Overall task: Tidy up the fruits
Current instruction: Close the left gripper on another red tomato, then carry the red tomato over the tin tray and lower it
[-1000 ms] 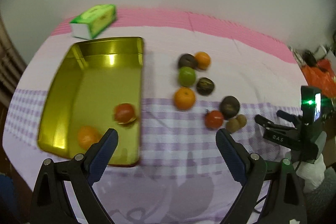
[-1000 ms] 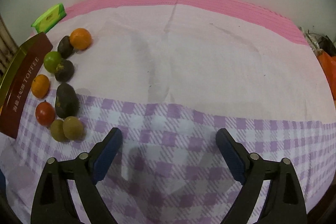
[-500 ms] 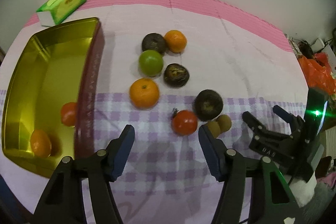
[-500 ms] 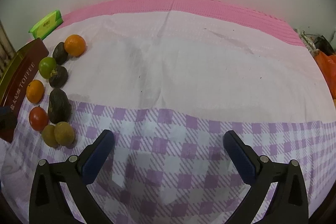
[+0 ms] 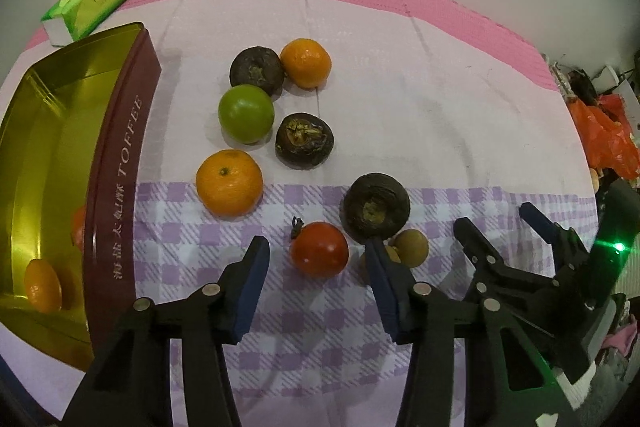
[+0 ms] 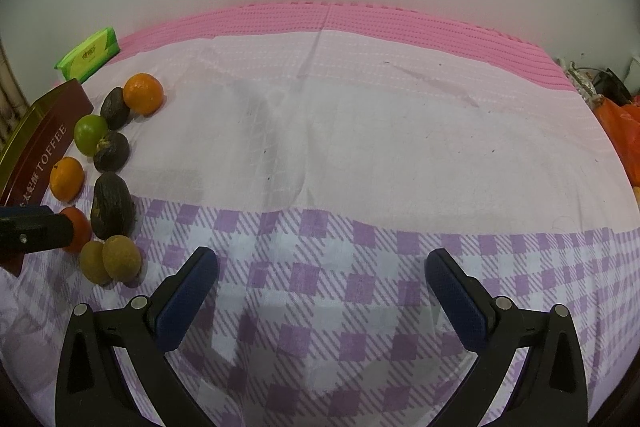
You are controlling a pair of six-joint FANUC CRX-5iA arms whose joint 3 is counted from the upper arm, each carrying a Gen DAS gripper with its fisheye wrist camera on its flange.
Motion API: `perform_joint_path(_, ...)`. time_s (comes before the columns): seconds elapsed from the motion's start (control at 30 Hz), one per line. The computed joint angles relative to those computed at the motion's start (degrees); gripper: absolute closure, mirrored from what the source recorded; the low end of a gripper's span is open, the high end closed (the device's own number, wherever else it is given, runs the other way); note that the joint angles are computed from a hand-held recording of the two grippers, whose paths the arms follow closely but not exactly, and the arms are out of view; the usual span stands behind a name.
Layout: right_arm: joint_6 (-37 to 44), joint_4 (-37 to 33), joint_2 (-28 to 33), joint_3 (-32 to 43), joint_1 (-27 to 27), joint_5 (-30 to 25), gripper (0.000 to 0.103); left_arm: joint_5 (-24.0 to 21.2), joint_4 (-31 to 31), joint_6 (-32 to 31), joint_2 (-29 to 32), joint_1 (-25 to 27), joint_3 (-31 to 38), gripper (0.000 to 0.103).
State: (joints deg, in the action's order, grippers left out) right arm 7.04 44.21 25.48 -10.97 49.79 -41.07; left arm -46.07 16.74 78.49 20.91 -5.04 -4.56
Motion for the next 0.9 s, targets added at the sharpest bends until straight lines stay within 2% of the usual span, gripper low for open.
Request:
perform_joint_path(0.23,0.41,-0.19,0.20,0.33,-0.31,0.17,0.000,-0.30,-0.54,-0.16,1.34,-0.47,0.94,0.067)
perform_joint_path(0.3,0.39,-0.20,0.18,0.31,-0.30,0.14,0.000,-0.50,-0.31,-0.68,1.57,-0.37,1.03,0.075)
perform_joint_path(0.9,0.27,-0.14,0.15,0.23,-0.28,0.21,0.000,1.23,1.24,-4.07,-1.31,0.33,-2.15,0.075)
